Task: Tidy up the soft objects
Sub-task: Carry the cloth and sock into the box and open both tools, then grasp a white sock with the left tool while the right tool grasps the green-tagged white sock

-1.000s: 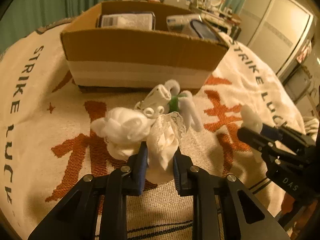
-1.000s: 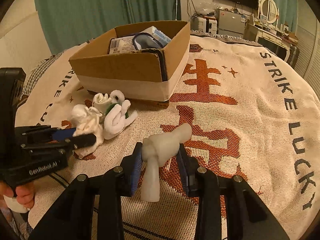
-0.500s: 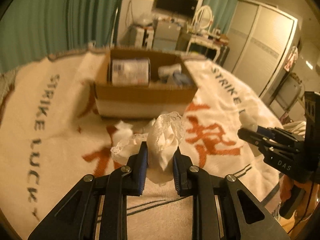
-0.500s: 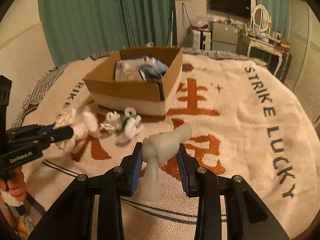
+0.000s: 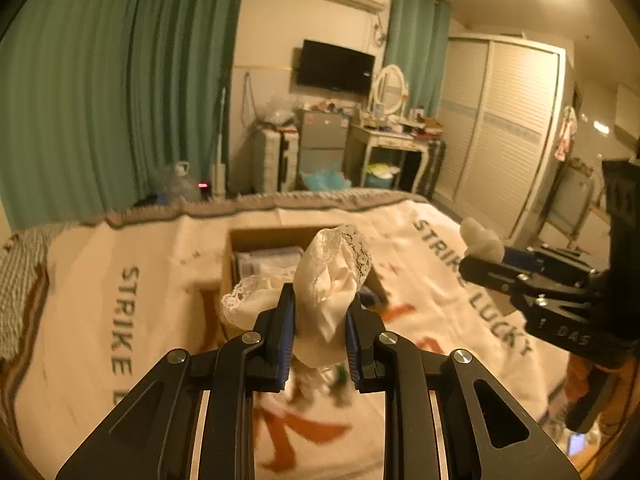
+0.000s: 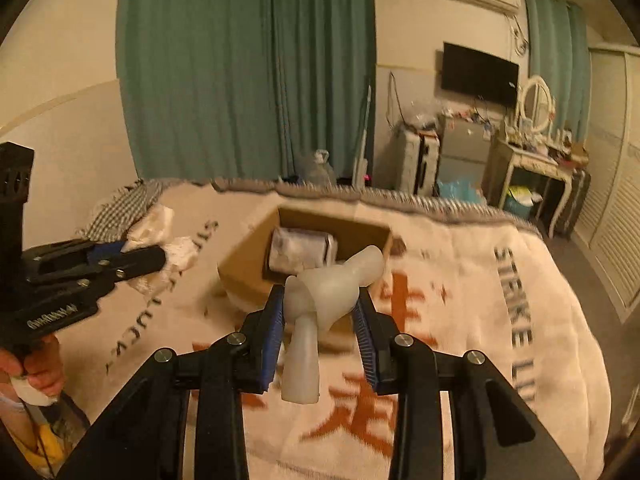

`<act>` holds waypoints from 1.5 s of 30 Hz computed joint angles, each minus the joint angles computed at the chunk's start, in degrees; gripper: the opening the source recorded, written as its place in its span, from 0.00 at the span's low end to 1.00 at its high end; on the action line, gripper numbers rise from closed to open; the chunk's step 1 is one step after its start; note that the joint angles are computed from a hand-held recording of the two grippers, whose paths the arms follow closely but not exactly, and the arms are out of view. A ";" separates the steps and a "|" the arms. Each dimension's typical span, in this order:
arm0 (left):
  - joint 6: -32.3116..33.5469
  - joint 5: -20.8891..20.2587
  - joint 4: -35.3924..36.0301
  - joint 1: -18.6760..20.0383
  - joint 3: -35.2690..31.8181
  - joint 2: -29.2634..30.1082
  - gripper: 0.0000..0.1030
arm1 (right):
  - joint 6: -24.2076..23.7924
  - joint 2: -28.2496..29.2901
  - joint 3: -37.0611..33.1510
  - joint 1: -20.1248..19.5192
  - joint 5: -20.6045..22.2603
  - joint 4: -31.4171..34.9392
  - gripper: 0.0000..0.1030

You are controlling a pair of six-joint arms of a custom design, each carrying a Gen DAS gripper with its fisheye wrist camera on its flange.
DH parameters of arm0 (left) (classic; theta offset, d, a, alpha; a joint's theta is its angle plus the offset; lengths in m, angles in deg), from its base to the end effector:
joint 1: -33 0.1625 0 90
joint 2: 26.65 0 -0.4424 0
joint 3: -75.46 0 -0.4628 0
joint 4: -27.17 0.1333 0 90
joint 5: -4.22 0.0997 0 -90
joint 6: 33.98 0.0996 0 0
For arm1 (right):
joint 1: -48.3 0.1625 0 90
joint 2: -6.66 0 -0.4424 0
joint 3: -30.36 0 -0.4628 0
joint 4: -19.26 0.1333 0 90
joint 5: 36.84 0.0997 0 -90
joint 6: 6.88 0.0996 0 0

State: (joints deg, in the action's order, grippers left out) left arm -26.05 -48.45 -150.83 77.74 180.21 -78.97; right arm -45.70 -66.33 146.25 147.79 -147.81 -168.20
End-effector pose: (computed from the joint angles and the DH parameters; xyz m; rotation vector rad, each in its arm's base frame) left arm -0.3465 -0.6161 0.1394 0.8865 2.3823 -1.0412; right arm 0.1956 -0.5777 0.2978 0.7584 -2.2403 1.0643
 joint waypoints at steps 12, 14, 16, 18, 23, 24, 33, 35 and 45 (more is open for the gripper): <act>11.79 2.40 -0.41 7.46 -17.38 14.98 0.25 | 3.01 17.79 -22.94 -3.97 1.10 10.38 0.33; 13.36 3.80 -0.27 8.21 -19.23 17.06 0.27 | 3.92 20.00 -25.42 -5.02 0.93 11.78 0.35; 12.48 5.66 1.69 9.01 -21.30 18.95 0.66 | 4.34 21.64 -27.11 -5.56 0.22 12.06 0.36; 13.05 6.27 -1.68 9.32 -21.41 19.90 0.81 | 4.40 22.93 -28.25 -6.03 -0.50 10.92 0.48; 12.46 6.38 -2.19 9.48 -20.51 18.91 0.81 | 4.98 22.35 -27.48 -6.47 0.41 9.03 0.66; 12.24 6.79 -2.54 9.01 -20.08 18.51 0.81 | 4.84 21.74 -26.85 -6.32 0.37 8.62 0.66; 15.59 8.88 -12.50 2.54 -10.74 9.27 0.82 | 2.01 11.64 -17.17 -0.75 -3.99 3.58 0.71; 16.43 9.61 -14.44 0.86 -8.82 7.11 0.89 | 1.27 9.09 -14.82 0.94 -5.33 2.03 0.84; 12.00 12.15 -8.33 -3.75 -0.58 -2.64 0.90 | -1.55 0.56 -4.34 7.00 -9.45 -5.35 1.00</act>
